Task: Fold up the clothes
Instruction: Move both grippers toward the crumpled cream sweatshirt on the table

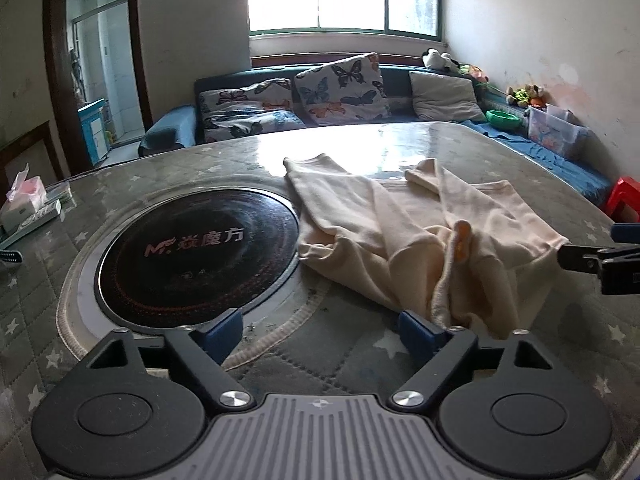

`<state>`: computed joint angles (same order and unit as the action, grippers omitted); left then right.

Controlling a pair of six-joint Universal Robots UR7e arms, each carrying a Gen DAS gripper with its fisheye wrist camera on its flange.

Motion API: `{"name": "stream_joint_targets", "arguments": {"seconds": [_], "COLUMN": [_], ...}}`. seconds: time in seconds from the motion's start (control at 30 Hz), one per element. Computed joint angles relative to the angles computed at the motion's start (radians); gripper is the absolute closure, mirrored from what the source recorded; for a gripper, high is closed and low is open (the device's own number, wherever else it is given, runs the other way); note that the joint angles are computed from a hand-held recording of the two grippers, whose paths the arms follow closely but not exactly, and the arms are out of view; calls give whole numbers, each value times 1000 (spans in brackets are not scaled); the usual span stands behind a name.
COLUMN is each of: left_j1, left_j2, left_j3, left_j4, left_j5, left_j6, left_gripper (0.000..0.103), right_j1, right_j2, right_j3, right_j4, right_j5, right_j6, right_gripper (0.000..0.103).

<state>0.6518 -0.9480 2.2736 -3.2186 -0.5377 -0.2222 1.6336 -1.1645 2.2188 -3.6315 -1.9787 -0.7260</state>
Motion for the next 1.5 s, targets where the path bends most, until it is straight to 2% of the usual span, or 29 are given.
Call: {"name": "stream_joint_targets", "arguments": {"seconds": [0.07,0.3,0.6,0.87,1.27,1.5], "left_j1": [-4,-26,-56,-82,-96,-97], "left_j2": [-6,-18,-35,-39,-41,-40], "left_j3": [2,6,29,55,78,73], "left_j4": [18,99,157,167,153,178], "left_j5": [-15,-38,-24,11,3,8], "left_j6": [-12,-66,-130,-140,-151,-163], "left_gripper": [25,25,23,15,4,1], "right_j1": [1,6,21,34,45,45], "right_j2": [-5,-26,-49,-57,-62,-64], "right_j3": [7,34,70,100,128,128], "right_j4": [5,16,28,24,13,19], "right_j5": [5,18,7,-7,-41,-46], "right_j6": [1,2,18,23,26,33], "right_gripper": [0,0,0,0,0,0]}}
